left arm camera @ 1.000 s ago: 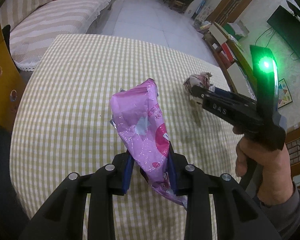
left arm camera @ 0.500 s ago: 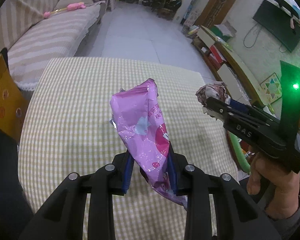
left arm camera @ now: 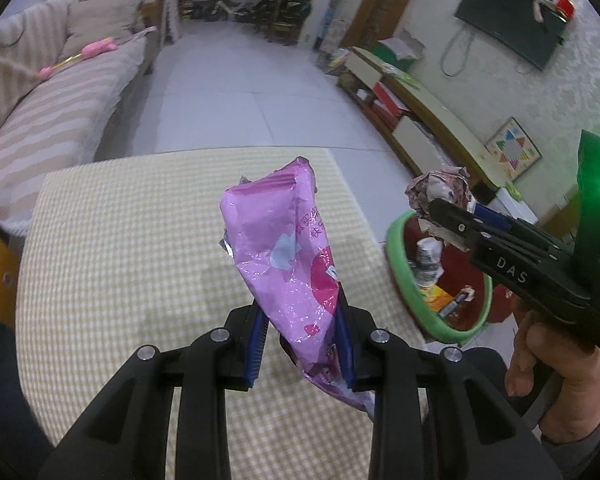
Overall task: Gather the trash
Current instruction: 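Lift the pink wrapper and paper ball and carry both over the bucket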
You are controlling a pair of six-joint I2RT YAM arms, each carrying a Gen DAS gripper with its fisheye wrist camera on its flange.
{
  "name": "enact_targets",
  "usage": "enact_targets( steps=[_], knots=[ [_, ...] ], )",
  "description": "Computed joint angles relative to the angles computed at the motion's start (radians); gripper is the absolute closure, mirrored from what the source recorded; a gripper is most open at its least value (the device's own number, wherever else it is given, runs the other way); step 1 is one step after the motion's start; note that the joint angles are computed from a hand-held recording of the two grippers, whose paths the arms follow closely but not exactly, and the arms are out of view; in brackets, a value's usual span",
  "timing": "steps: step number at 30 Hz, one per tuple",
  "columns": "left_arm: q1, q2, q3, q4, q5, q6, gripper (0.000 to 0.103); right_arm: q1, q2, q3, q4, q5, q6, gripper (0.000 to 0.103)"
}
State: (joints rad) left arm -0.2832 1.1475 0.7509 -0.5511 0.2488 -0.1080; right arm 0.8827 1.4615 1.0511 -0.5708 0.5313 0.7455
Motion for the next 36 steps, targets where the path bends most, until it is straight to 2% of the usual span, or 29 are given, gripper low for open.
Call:
enact_targets(
  steps=[4,17,28,36],
  knots=[
    [-0.129,0.052,0.05,0.025,-0.044,-0.057,0.075,-0.044,-0.103,-0.082,-0.021,0.007,0.008,0.06],
    [-0.4,0.26,0.216,0.098,-0.098,-0.138,0.075,-0.218,-0.403,-0.304,-0.07,-0.023,-0.004,0.06],
    [-0.513,0.437,0.363,0.122,-0.116,-0.14,0.075,-0.371,-0.557,-0.423,-0.053,-0.104,-0.054,0.06],
    [-0.572,0.587,0.463,0.129,-0.116,-0.146,0.075,-0.518,-0.64,-0.507,-0.012,-0.218,-0.135,0.06]
  ],
)
